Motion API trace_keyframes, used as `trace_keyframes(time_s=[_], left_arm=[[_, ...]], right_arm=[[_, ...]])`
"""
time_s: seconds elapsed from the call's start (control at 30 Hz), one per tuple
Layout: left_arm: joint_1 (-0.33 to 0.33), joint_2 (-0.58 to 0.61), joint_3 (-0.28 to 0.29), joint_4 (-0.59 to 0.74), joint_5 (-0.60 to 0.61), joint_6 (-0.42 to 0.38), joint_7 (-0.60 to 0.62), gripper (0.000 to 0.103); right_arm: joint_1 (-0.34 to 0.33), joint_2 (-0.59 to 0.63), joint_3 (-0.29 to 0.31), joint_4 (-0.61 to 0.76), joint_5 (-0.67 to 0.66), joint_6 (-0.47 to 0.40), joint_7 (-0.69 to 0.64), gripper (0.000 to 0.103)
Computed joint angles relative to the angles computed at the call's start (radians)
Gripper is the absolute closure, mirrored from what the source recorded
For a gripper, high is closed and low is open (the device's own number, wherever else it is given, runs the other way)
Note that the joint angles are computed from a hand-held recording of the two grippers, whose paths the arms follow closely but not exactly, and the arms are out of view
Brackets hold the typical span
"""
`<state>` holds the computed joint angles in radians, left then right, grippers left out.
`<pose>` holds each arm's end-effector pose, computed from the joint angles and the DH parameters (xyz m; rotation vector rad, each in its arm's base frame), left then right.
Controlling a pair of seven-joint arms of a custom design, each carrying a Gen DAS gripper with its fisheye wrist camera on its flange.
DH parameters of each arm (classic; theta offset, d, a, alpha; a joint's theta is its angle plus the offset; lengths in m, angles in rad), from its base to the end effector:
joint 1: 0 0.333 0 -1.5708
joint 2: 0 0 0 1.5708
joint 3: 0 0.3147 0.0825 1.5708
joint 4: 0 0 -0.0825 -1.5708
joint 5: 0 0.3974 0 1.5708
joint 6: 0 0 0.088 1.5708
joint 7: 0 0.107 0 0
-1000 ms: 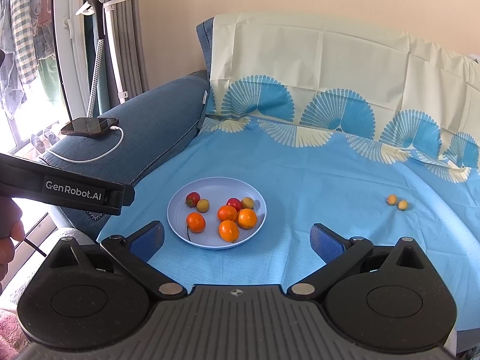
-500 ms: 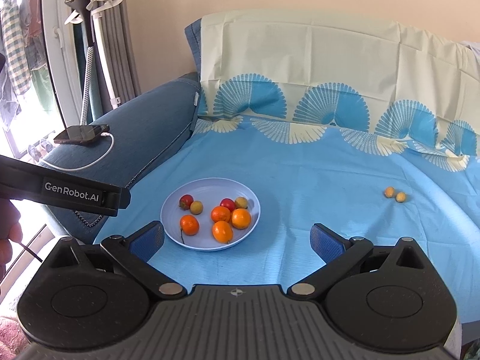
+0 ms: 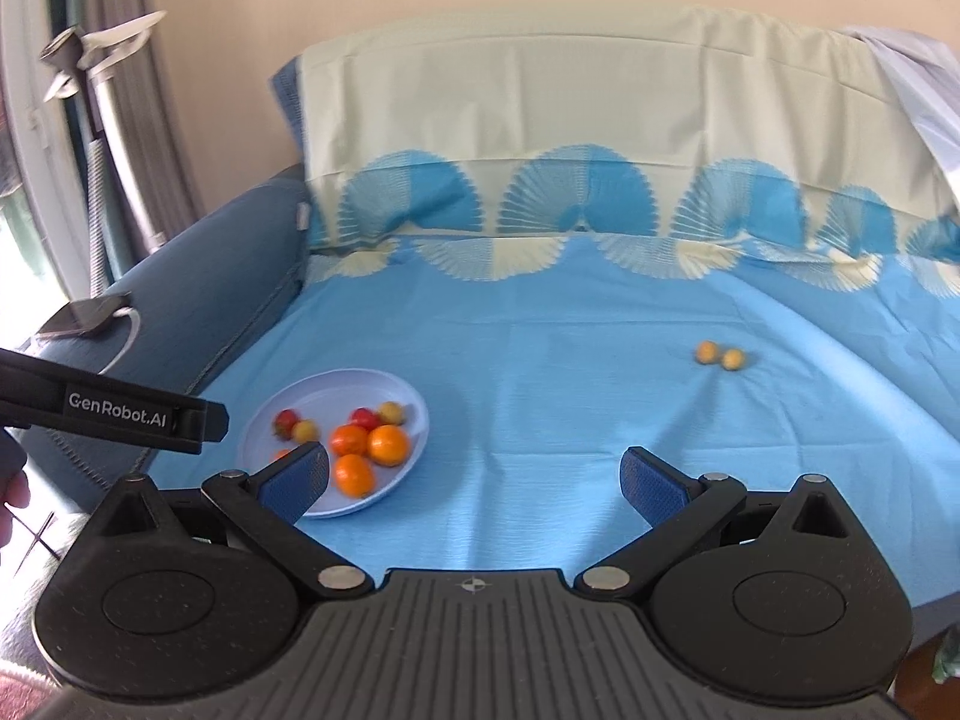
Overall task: Organize fruits
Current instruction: 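Reach both tools toward the two small yellow fruits on the sheet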
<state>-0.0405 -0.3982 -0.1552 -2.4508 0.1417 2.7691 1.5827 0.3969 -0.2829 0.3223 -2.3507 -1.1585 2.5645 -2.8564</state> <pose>0.4704 -0.1049 0.5180 -1.4566 2.0407 -0.5801 0.3674 0.3489 0.4722 -1.3874 1.7880 -0.7586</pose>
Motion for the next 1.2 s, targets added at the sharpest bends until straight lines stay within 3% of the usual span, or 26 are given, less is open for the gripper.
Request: trace_keyframes(time_s=[0.4, 0.67, 0.77, 0.87, 0.97, 1.07, 1.2], left_arm=[[-0.026, 0.214, -0.081, 0.188, 0.144, -0.049, -0.125, 0.000], [-0.132, 0.498, -0.072, 0.448, 0.211, -0.068, -0.173, 0.000], [-0.195, 0.643, -0.051, 0.594, 0.241, -0.072, -0.188, 0.000], [-0.242, 0.805, -0.048, 0.765, 0.225, -0.072, -0.128, 0.000], [-0.303, 0.971, -0.026, 0.970, 0.211, -0.130, -0.070, 0.000], [-0.369, 1.092, 0.029, 1.134, 0.231, -0.179, -0.086, 0.000], [-0.391, 1.191, 0.052, 1.276, 0.210, -0.244, -0.087, 0.000]], right_arm=[[-0.095, -0.044, -0.039, -0.101, -0.005, 0.015, 0.077, 0.001], [-0.175, 0.012, -0.094, -0.118, -0.072, -0.038, 0.145, 0.001], [-0.199, 0.072, -0.135, -0.096, -0.126, -0.042, 0.180, 0.001], [-0.217, 0.165, -0.182, -0.044, -0.213, -0.052, 0.212, 0.001], [-0.222, 0.279, -0.237, 0.025, -0.317, -0.047, 0.217, 0.001], [-0.233, 0.406, -0.303, 0.120, -0.410, 0.040, 0.192, 0.001], [-0.248, 0.567, -0.367, 0.262, -0.400, 0.162, 0.140, 0.001]])
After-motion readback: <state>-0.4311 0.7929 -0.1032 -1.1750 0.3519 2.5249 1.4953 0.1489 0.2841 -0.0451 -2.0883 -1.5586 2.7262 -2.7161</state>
